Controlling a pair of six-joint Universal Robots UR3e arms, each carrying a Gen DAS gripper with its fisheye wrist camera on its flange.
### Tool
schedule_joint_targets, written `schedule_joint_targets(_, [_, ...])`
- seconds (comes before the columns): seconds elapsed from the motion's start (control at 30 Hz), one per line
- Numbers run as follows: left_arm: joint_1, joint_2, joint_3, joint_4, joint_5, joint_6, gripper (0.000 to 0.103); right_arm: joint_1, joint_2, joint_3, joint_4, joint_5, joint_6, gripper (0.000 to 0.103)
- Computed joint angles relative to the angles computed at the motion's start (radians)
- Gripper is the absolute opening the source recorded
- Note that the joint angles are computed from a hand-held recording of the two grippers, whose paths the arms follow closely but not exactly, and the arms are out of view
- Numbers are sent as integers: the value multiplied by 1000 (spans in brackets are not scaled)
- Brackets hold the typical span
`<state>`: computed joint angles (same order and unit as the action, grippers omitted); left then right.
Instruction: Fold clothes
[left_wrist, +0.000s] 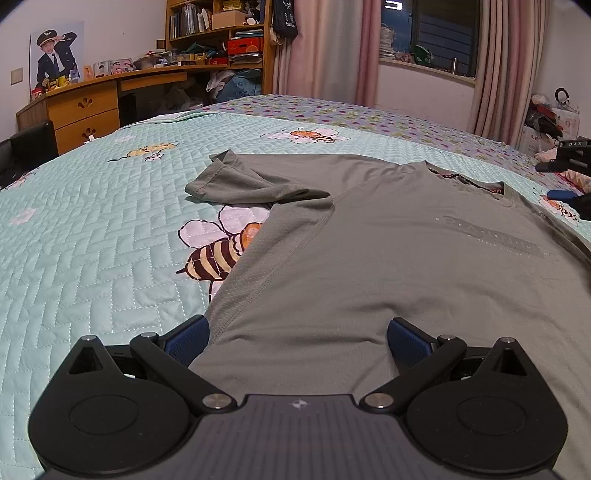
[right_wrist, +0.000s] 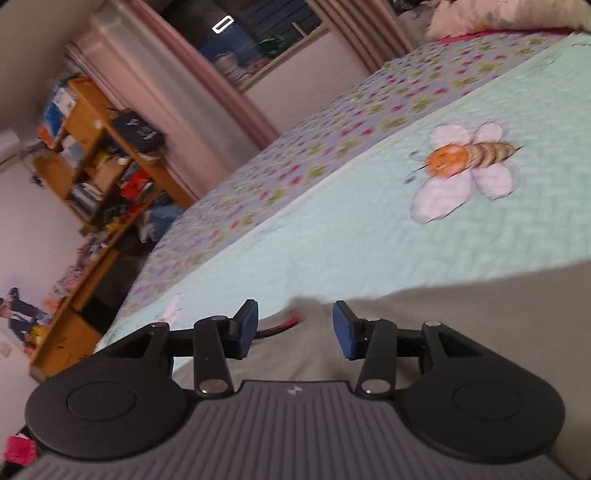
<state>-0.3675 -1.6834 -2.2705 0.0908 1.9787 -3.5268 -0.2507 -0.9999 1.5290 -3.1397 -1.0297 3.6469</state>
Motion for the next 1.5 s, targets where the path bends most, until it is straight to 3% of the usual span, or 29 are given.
schedule_joint_targets(0.13, [-2, -4, 1, 2, 4, 0, 102, 12, 208, -314, 237, 209, -75, 45])
schedule_joint_targets(0.17, [-2, -5, 1, 4, 4, 0, 102, 40, 277, -419, 312, 158, -89, 45])
schedule_joint_targets(0.2, [-2, -6, 1, 5, 4, 0, 102, 53, 329, -522, 402, 91, -109, 15])
schedule_joint_targets(0.23, [-2, -7, 1, 6, 3, 0, 102, 68, 403, -626, 428, 35, -90, 0])
schedule_joint_targets(0.33, [-1, -10, 1, 12, 4, 0, 102, 62, 546, -837, 401, -26, 60, 0])
schedule_joint_targets(0.37, [0, -10, 0, 13, 2, 0, 102, 65, 542, -832, 387, -48, 27, 5])
schedule_joint_targets(0.4, [1, -9, -1, 14, 1, 0, 102, 67, 512, -784, 347, -64, 22, 11])
schedule_joint_targets(0.47, [2, -9, -1, 14, 0, 0, 102, 22, 440, -590, 128, 32, 111, 33])
schedule_joint_targets(0.53, [0, -9, -1, 12, 2, -1, 102, -31, 348, -380, -58, 117, 241, 44])
schedule_joint_targets(0.57, [0, -9, 0, 11, 3, -1, 103, -79, 296, -275, -114, 181, 215, 49])
schedule_joint_targets(0.63, [-4, -9, 2, 7, 7, -3, 103, -153, 218, -66, -288, 214, 216, 50])
schedule_joint_targets(0.7, [-8, -11, 5, 4, 12, -5, 103, -189, 108, 71, -213, 185, 136, 50])
schedule_joint_targets(0.8, [-10, -13, 7, 5, 16, -5, 102, -184, 72, 89, -88, 174, -19, 50])
schedule_joint_targets(0.87, [-9, -13, 6, 7, 15, -4, 102, -143, 85, 75, -44, 106, -73, 44])
schedule_joint_targets(0.9, [-10, -14, 6, 7, 15, -5, 102, -121, 94, 31, 55, 62, -145, 29])
schedule_joint_targets(0.93, [-10, -14, 6, 7, 15, -5, 102, -87, 119, -26, 90, -56, -231, 0])
schedule_joint_targets(0.97, [-8, -14, 5, 8, 13, -4, 103, -80, 132, -62, 96, -117, -242, 0])
schedule_joint_targets(1.03, [-6, -13, 3, 10, 11, -4, 103, -67, 132, -82, 88, -234, -139, 0])
schedule_joint_targets(1.1, [-5, -13, 4, 10, 10, -3, 102, -73, 109, -61, 68, -282, -135, 10])
schedule_joint_targets(1.23, [-5, -14, 4, 10, 11, -2, 103, -173, -41, 225, -143, -55, -117, 24])
schedule_joint_targets(1.3, [-6, -14, 4, 10, 12, -2, 103, -218, -128, 336, -115, 59, -125, 32])
schedule_joint_targets(1.33, [-7, -14, 4, 10, 13, -2, 102, -218, -144, 351, -57, 57, -140, 32])
schedule_joint_targets(1.37, [-8, -16, 5, 11, 15, -2, 102, -221, -136, 349, -57, 9, -190, 1])
schedule_joint_targets(1.47, [-7, -17, 4, 17, 14, -3, 103, -184, -90, 261, -10, -237, -263, 0])
schedule_joint_targets(1.5, [-5, -16, 2, 20, 11, -4, 103, -194, -98, 271, -34, -264, -209, 3])
